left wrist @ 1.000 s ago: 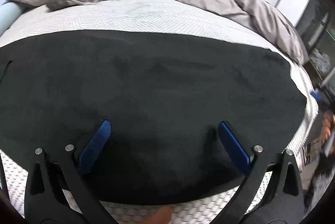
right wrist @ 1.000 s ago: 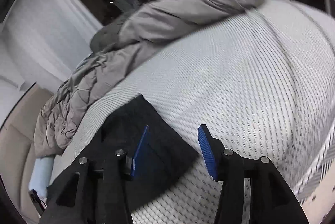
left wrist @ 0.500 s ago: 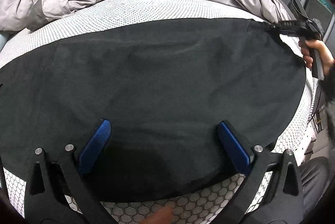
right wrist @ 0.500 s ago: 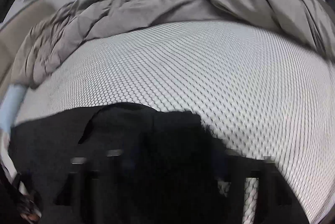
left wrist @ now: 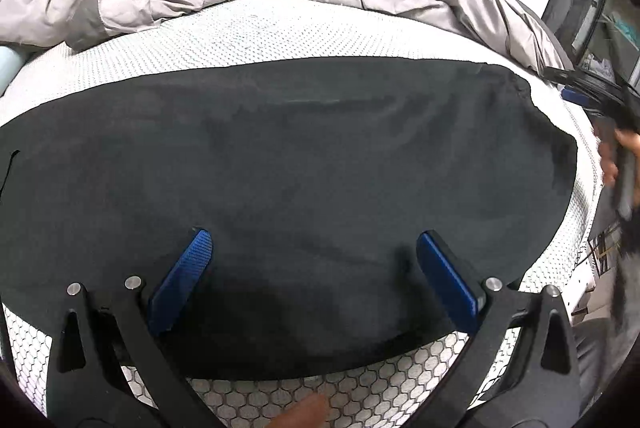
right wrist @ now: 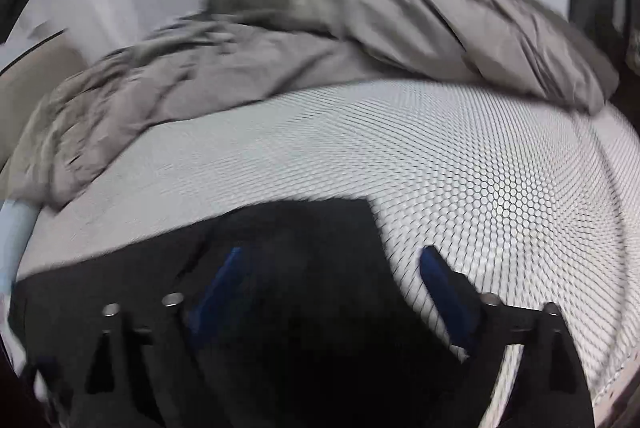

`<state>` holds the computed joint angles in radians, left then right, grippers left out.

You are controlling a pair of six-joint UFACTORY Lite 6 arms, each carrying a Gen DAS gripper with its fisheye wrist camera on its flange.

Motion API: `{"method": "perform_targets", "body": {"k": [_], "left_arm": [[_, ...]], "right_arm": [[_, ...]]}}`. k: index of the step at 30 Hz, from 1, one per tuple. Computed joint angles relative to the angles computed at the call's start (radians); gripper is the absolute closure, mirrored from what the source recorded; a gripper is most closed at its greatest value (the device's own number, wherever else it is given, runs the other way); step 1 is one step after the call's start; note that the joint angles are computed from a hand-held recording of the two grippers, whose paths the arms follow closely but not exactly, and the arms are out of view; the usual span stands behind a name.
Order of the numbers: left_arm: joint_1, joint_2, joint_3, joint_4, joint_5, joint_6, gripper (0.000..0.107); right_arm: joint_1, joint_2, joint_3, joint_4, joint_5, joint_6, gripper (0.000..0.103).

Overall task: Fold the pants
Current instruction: 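Spread the black pants flat with both grippers over the mattress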

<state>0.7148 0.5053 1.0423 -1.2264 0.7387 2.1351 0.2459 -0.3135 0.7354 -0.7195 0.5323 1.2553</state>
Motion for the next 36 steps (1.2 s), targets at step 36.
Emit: {"method": "perform_targets", "body": {"k": [36], "left_arm": [[-0.293, 0.173, 0.253, 0.156, -0.231, -0.322, 0.005]], "right_arm": [[0.33, 0.593, 0.325, -0.042, -0.073, -0.106, 0.004]]}}
